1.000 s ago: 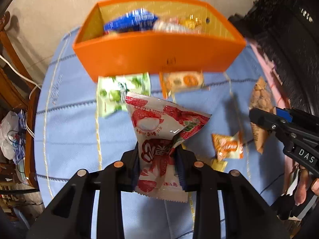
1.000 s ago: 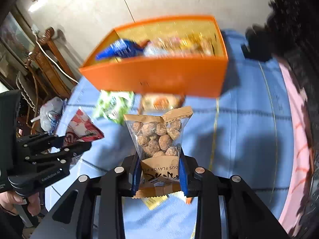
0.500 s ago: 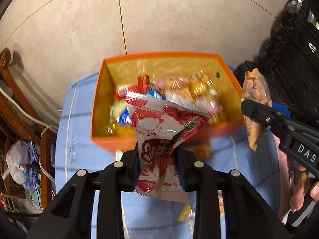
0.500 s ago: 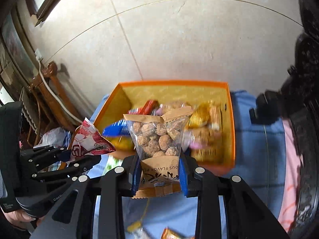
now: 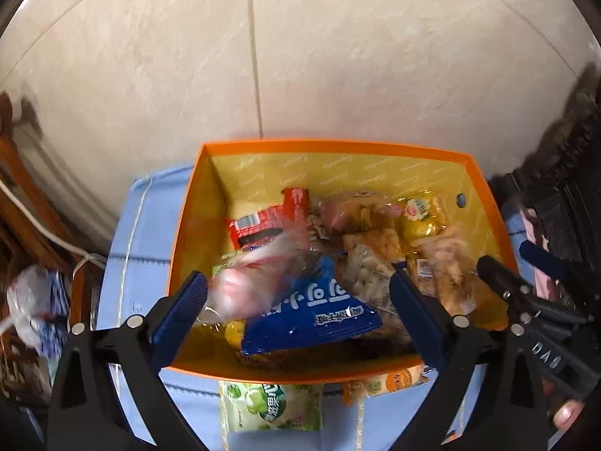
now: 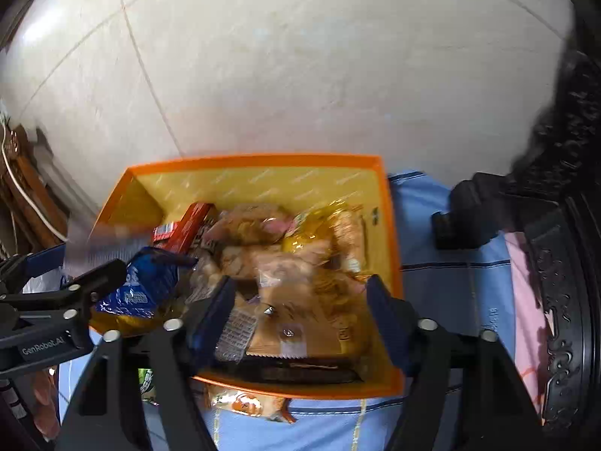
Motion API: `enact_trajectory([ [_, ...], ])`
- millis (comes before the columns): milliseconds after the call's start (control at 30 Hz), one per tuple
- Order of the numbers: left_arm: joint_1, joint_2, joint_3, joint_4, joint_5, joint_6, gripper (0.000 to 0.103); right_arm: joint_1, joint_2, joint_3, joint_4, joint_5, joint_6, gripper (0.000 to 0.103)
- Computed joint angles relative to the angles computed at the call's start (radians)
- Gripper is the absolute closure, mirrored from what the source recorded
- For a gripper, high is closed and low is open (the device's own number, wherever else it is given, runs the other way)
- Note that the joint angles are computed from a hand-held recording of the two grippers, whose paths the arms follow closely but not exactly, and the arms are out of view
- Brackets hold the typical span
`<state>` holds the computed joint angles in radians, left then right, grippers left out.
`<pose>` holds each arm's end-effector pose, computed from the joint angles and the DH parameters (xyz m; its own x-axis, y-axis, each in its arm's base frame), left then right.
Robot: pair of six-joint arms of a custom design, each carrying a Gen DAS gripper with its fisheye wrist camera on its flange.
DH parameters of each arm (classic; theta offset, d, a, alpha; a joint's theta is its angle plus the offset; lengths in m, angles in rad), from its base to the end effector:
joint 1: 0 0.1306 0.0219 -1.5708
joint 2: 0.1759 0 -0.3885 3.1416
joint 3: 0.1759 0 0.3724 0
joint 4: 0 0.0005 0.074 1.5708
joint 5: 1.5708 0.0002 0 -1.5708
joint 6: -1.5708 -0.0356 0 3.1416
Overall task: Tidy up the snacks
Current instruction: 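Carry the pink bag and peanut bag over the orange box and open both tools, then grasp the green grape candy bag with the left tool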
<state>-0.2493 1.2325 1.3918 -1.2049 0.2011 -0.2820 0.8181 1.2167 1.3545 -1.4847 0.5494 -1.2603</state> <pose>0.3675 -0.1014 0.4788 -0.7111 0.4624 -0.5297 0.5588 0.8289 -0.0265 0.2497 0.2387 0.4623 -0.7209 0.4183 -0.5526 0.4687 0.8816 0.0558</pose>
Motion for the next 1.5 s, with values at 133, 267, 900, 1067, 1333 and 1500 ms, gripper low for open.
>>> enact_trajectory([
  [133,0.022,-0.005,0.003,-0.047,0.014,-0.036,0.008,0.037,-0.051,-0.044,0.010,-0.022,-0.072,0.024],
  [267,0.079,-0.052,-0.032,-0.065,0.028,-0.079,0.008,0.141,-0.084,-0.072,-0.035,-0.001,-0.202,0.011],
  [900,0.185,-0.171,-0.366,-0.113,-0.086,-0.213,0.008,0.563,-0.168,-0.312,0.069,-0.198,-0.775,0.006],
  [1067,0.152,-0.116,-0.369,-0.079,-0.106,-0.159,0.008,0.576,-0.186,-0.315,0.076,-0.158,-0.800,0.006],
  [1333,0.093,-0.009,-0.351,-0.051,-0.126,-0.073,0.006,0.533,-0.191,-0.345,0.145,-0.200,-0.733,0.006],
  [1500,0.110,-0.034,-0.362,-0.023,-0.097,-0.109,0.022,0.508,-0.183,-0.350,0.172,-0.215,-0.685,0.006],
])
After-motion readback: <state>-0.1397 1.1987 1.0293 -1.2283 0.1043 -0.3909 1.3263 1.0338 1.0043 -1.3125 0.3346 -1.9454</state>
